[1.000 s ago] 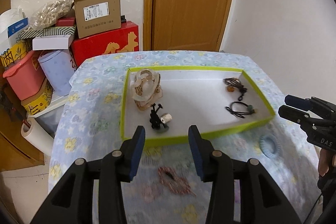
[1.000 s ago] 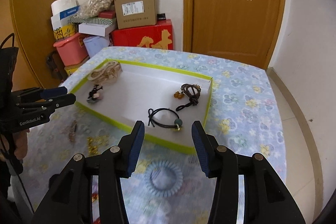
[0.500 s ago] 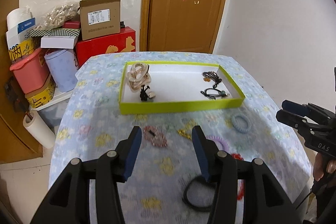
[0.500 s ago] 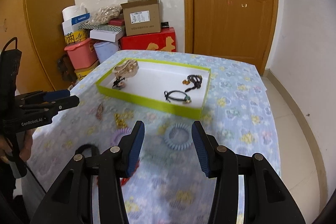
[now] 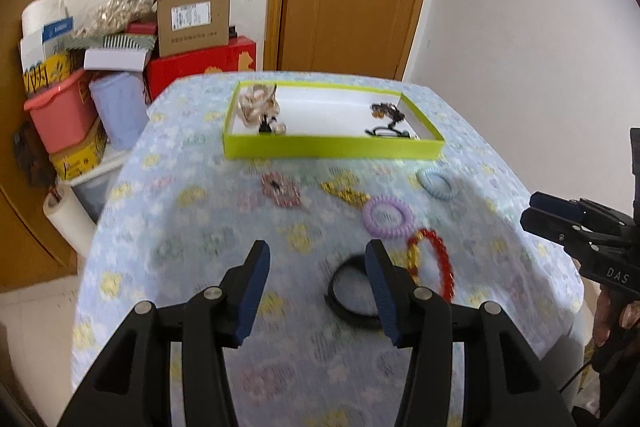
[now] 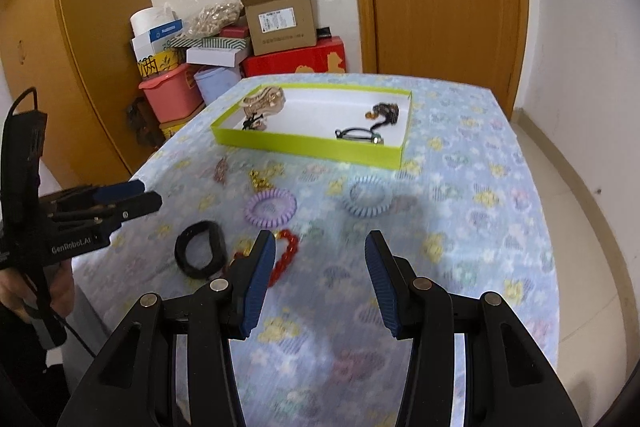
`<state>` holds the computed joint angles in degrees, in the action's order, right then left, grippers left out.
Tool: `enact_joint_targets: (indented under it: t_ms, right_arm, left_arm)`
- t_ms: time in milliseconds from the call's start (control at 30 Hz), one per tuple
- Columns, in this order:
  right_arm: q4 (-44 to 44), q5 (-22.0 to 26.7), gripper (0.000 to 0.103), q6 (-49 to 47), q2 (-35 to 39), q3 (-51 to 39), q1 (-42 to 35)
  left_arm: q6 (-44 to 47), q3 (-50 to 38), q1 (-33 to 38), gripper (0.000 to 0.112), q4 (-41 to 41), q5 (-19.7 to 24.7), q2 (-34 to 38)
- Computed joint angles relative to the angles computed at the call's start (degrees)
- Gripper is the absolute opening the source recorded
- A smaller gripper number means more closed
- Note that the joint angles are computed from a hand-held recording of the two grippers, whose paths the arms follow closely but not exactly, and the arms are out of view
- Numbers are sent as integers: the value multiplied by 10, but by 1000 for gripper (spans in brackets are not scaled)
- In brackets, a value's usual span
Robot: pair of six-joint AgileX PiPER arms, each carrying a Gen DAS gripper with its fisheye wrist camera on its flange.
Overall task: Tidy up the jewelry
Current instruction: 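Move both tools back toward the black watch band and red bracelet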
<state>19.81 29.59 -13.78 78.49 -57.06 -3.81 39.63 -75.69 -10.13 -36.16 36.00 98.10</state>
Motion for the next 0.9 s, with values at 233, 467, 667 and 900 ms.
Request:
enact_joint_targets:
  t_ms: [233, 467, 667, 900]
  right_arm:
    - [18, 2, 48, -10, -9, 27, 5]
    - [34, 1, 48, -27, -9, 34, 5]
    - [36, -2, 48, -25, -1, 37, 6]
    - [36, -6, 48, -23, 15, 32, 10]
  left_arm:
    - [-33, 41, -3, 50, -2, 26, -8]
    - [-32, 33, -6, 35, -28, 64, 11]
    - [-82, -6, -11, 35, -16, 80, 43]
    - [-147, -33, -37, 21, 56, 53, 60]
